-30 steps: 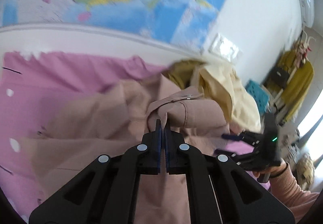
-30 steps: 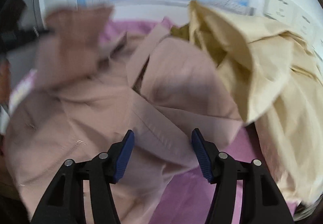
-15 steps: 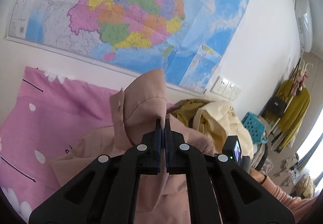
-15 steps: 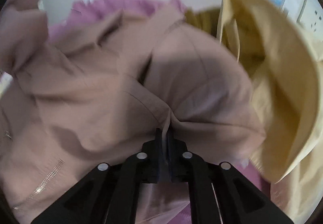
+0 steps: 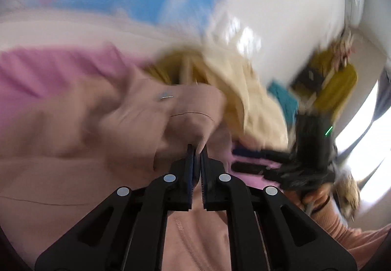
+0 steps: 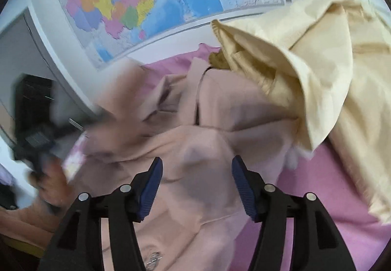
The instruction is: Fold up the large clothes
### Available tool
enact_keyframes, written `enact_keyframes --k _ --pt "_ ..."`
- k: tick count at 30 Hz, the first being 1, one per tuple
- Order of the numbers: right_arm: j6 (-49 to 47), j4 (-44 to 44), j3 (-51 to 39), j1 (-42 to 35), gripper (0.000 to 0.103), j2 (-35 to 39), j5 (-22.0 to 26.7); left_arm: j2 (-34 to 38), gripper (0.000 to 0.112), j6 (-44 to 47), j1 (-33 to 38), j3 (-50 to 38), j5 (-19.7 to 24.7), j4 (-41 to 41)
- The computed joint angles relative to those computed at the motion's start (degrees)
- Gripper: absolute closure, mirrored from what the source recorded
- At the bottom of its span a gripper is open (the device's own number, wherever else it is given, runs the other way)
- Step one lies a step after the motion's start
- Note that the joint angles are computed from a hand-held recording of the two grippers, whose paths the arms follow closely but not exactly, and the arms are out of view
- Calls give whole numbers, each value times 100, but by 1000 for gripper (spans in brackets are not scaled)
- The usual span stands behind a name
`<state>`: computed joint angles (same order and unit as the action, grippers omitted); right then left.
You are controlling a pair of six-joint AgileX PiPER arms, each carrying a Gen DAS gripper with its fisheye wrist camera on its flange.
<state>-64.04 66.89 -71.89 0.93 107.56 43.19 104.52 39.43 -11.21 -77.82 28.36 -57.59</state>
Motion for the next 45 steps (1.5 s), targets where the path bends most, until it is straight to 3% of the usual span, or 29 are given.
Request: enact_keyframes --k 3,6,8,10,11,12,13,14,18,21,24,27,28,31,33,36,39,42,45 --pt "139 247 -50 -24 29 214 299 772 101 -975 -319 -604 346 1047" --pt "510 144 -110 -10 28 339 228 1013 98 -1118 -276 -575 538 962" --pt "642 88 -209 67 28 498 124 836 84 -959 -206 -317 477 754" --pt "875 -77 -472 211 39 729 49 532 60 -924 -211 -29 272 827" --pt "1063 -242 -587 284 45 812 8 307 56 -913 -235 188 97 952" --pt "1165 -385 -712 358 64 907 28 85 51 -912 -245 404 -53 1081" --pt "1080 -411 -675 400 92 902 -33 -52 51 -930 -231 534 -113 1160" --pt "1175 -623 -672 505 100 865 -233 -318 51 -732 -153 817 -155 1041" --pt "517 -118 -146 482 100 346 -762 -1210 47 -300 187 1717 -390 814" --pt "976 -645 -129 446 100 297 -981 -1932 37 121 648 2392 -455 474" --pt "1696 -1372 -255 527 94 461 -1136 -2552 36 32 1183 2955 -468 653" --pt "1474 -1163 28 468 87 284 -1216 -2896 33 -207 1794 3351 -280 892" --pt "1386 -1082 158 441 74 181 -1257 -2967 32 -123 2047 3482 -127 816" --pt "736 -503 786 231 60 -335 -1261 -3065 32 88 2569 3756 346 846" --pt "-3 93 1322 -127 56 -738 -791 -3158 32 -31 2682 3888 486 1158" --pt "-718 504 2101 -584 37 -1219 -215 -3248 32 572 2977 4153 938 686" --pt "-1086 587 2768 -885 29 -1484 231 -3343 29 1178 3205 4426 1323 232" --pt "-1453 636 3366 -1124 26 -1605 640 -3308 25 1624 3444 4613 1783 -6" --pt "-1777 810 3813 -1249 25 -1638 831 -3275 23 1551 3291 4693 1776 131"
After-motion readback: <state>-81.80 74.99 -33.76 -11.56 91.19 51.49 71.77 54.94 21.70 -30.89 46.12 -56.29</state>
